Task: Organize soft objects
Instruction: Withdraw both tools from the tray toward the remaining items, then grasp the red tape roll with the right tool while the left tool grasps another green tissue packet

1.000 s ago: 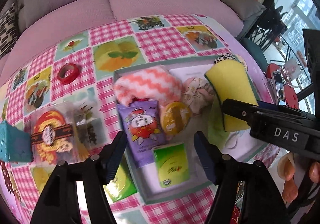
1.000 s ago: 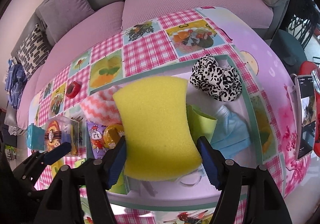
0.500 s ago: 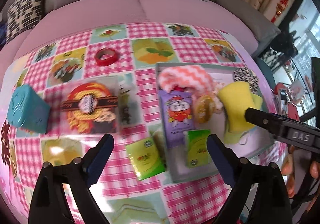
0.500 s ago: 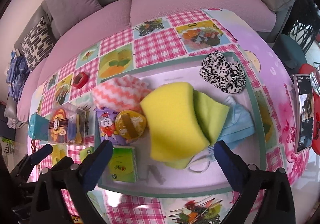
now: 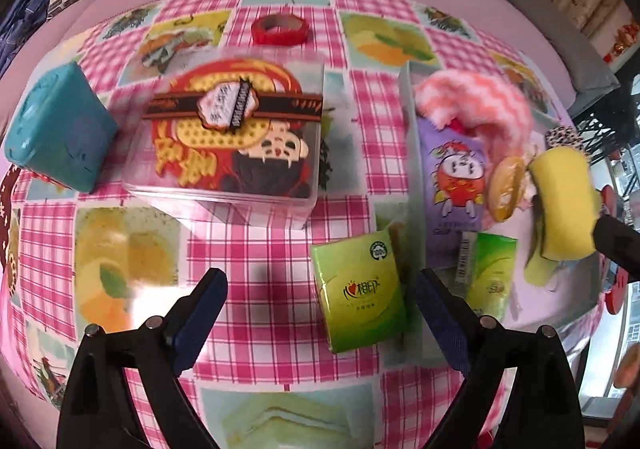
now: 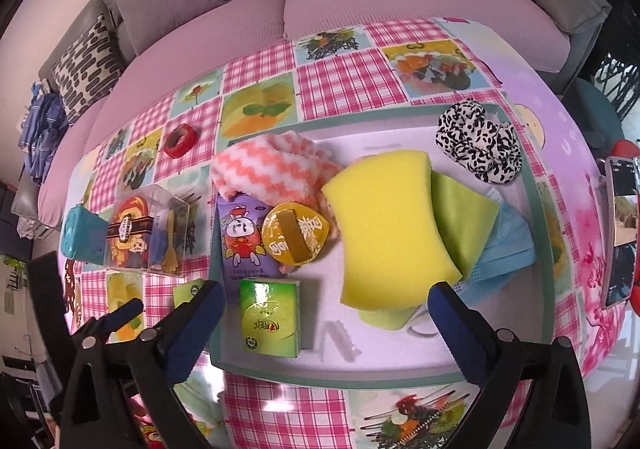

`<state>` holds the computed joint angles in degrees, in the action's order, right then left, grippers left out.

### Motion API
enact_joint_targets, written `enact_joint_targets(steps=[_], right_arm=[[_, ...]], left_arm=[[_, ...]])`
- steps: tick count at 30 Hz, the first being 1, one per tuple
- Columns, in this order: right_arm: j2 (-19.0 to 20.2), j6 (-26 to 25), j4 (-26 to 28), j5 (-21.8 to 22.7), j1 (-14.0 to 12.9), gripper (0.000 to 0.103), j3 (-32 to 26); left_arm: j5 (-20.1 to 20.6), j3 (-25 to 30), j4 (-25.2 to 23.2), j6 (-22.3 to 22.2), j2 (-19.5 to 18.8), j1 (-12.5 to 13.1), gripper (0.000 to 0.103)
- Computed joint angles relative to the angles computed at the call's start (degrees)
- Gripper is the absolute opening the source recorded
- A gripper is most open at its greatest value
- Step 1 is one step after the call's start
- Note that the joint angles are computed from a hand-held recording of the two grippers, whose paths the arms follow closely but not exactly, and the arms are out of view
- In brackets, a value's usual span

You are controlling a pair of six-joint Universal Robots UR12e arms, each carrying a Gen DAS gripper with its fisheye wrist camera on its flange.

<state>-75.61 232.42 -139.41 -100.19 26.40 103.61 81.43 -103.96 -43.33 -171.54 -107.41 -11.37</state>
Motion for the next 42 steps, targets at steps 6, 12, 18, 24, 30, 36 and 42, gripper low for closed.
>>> enact_joint_targets(steps=[6,12,18,24,30,36,42], right_arm=[[0.5,-0.6,0.0,0.7,-0.2,0.103,-0.1],[1.1,-0.8,0.3,1.4,-0.4,0.103,-0.4],[1.5,-2.1,1.0,0.4,-0.1,0.103,-1.5],[2.9,-4.6,2.3,-0.2,0.2,0.103,-4.1],[4.8,-6.7,2.6,0.1,0.6,0.103,-6.7],[6.6,-8.4,3.6,0.6,0.8,0.103,-9.2],[8.2,-10.9,2.8,-0.1,1.1,0.103,-12.3]], left_arm=[[0.3,0.6,-1.2,-2.2,-1.4,-0.4,0.094],[3.1,0.4,-0.3,-1.4,-1.7,-1.1,0.094],[5.3,-0.3,-0.9,-0.7,-1.3,-0.9,0.094],[4.5,-1.7,0.2,1.4,-0.5,0.0,0.083],[3.8,-2.9,1.4,3.6,0.6,0.8,0.051],[0.7,-3.9,1.3,4.7,1.7,3.8,0.048],[-2.1,-4.7,3.3,4.3,3.5,7.1,0.048]])
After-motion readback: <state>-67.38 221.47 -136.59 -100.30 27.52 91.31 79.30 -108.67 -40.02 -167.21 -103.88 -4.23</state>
